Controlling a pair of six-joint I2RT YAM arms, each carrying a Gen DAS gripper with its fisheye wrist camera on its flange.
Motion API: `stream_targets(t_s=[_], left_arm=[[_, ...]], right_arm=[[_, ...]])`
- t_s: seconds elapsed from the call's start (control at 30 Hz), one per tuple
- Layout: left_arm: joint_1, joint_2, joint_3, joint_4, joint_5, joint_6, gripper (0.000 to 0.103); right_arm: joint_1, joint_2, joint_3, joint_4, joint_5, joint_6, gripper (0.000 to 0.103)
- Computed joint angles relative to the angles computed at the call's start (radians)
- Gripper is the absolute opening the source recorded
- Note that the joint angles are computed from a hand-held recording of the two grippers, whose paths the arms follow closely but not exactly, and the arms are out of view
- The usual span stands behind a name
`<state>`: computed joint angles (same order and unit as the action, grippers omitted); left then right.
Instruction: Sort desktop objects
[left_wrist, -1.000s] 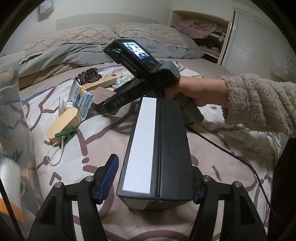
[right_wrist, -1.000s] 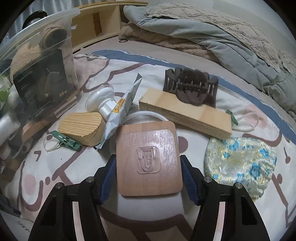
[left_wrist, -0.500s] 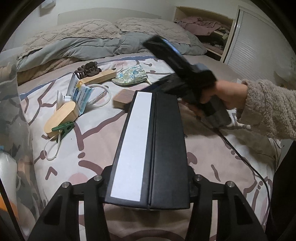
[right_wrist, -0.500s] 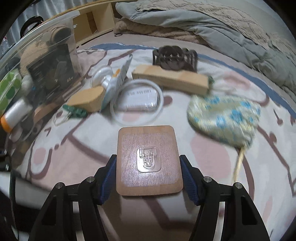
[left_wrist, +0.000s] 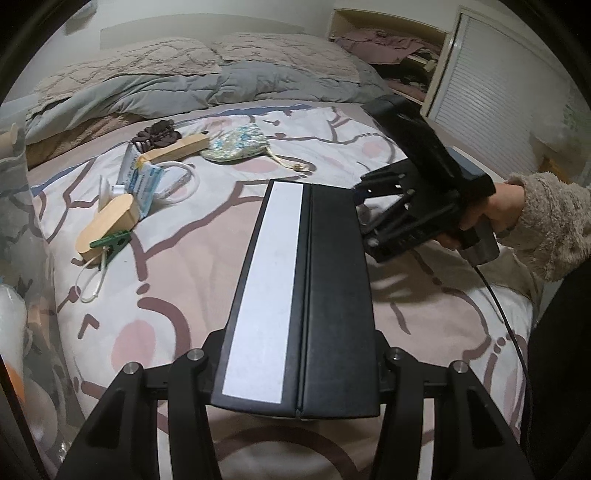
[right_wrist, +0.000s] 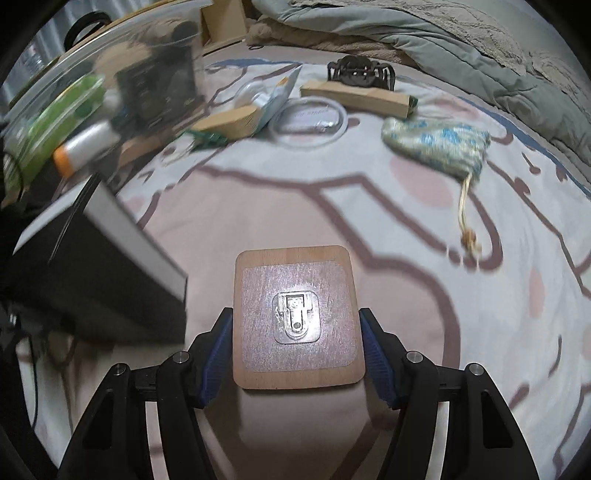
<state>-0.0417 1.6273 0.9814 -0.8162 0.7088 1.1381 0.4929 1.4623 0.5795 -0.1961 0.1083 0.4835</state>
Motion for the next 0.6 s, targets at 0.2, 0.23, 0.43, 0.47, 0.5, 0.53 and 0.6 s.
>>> stream_targets(t_s=[0.2, 0.23, 0.43, 0.47, 0.5, 0.53, 0.6], left_arm=[[0.012, -0.020, -0.013, -0.090, 0.011, 0.118, 0.052], [0.014, -0.026, -0.018, -0.105, 0.011, 0.143, 0.052], [0.019, -0.045, -0.029, -0.184, 0.005, 0.255, 0.052], [0.020, -0.049, -0.030, -0.194, 0.003, 0.270, 0.052], [0.022, -0.052, -0.030, -0.203, 0.003, 0.280, 0.052], [0.023, -0.048, -0.024, -0.215, 0.004, 0.282, 0.052], [0.032, -0.019, 0.017, -0.283, 0.016, 0.289, 0.051]], right_arm=[[0.112, -0.101, -0.072, -0.055, 0.025, 0.093, 0.066], [0.128, -0.110, -0.077, -0.067, 0.031, 0.105, 0.066], [0.197, -0.184, -0.090, -0.160, 0.031, 0.160, 0.066], [0.206, -0.195, -0.090, -0.173, 0.040, 0.171, 0.066], [0.214, -0.208, -0.089, -0.185, 0.050, 0.187, 0.066], [0.213, -0.218, -0.084, -0.192, 0.055, 0.196, 0.066], [0.208, -0.235, -0.069, -0.205, 0.062, 0.207, 0.066]])
